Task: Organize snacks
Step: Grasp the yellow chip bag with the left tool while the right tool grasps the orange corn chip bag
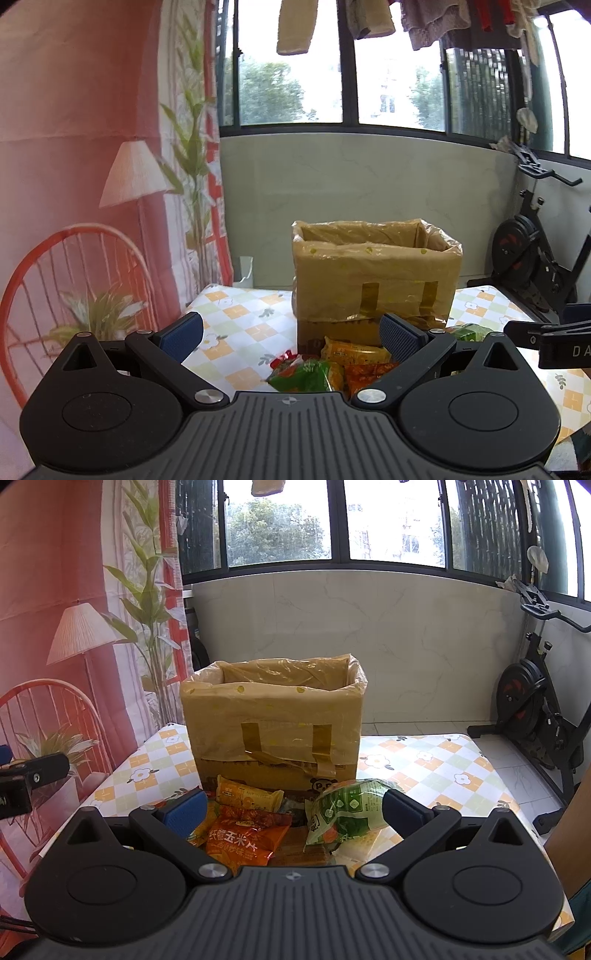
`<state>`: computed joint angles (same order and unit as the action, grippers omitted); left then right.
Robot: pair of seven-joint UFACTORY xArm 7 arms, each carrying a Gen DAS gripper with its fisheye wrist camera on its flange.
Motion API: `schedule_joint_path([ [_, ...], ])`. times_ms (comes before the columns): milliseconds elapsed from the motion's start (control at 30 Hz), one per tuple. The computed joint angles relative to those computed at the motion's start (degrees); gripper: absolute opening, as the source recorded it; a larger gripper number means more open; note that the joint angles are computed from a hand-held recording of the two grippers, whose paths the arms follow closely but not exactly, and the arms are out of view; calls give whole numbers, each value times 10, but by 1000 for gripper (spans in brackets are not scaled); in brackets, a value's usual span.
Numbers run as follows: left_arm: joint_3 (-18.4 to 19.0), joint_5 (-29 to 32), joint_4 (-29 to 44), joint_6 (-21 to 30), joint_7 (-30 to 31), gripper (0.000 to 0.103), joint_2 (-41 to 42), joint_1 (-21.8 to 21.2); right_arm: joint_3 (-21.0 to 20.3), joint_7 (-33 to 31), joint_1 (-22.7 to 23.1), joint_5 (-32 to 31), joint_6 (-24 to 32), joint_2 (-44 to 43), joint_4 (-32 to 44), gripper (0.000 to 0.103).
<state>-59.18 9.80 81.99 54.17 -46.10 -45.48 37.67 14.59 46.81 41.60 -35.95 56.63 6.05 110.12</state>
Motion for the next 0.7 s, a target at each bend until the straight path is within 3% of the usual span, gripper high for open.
schedule_joint_path([
  [167, 4, 27, -17, -18, 19, 102, -7, 9, -1, -1, -25, 32, -79, -20, -48, 103],
  [267, 3, 24, -27, -36, 15, 102, 0, 14, -2, 11, -35, -1, -123, -23, -73, 103],
  [367, -5, 26, -46, -71, 8, 102, 22, 11, -6, 3, -36, -32, -147, 2, -60, 103],
  [500, -32, 33, -60, -80, -1, 102, 70, 14, -25, 8, -27, -47, -181, 42, -40, 103],
  [633, -45, 31, -77, -65, -34, 89, 120, 2, -40, 1, -19, -16, -198, 67, -45, 103],
  [700, -44, 19, -83, -51, -55, 88, 150, -12, -44, -3, -15, -1, -205, 66, -65, 103],
])
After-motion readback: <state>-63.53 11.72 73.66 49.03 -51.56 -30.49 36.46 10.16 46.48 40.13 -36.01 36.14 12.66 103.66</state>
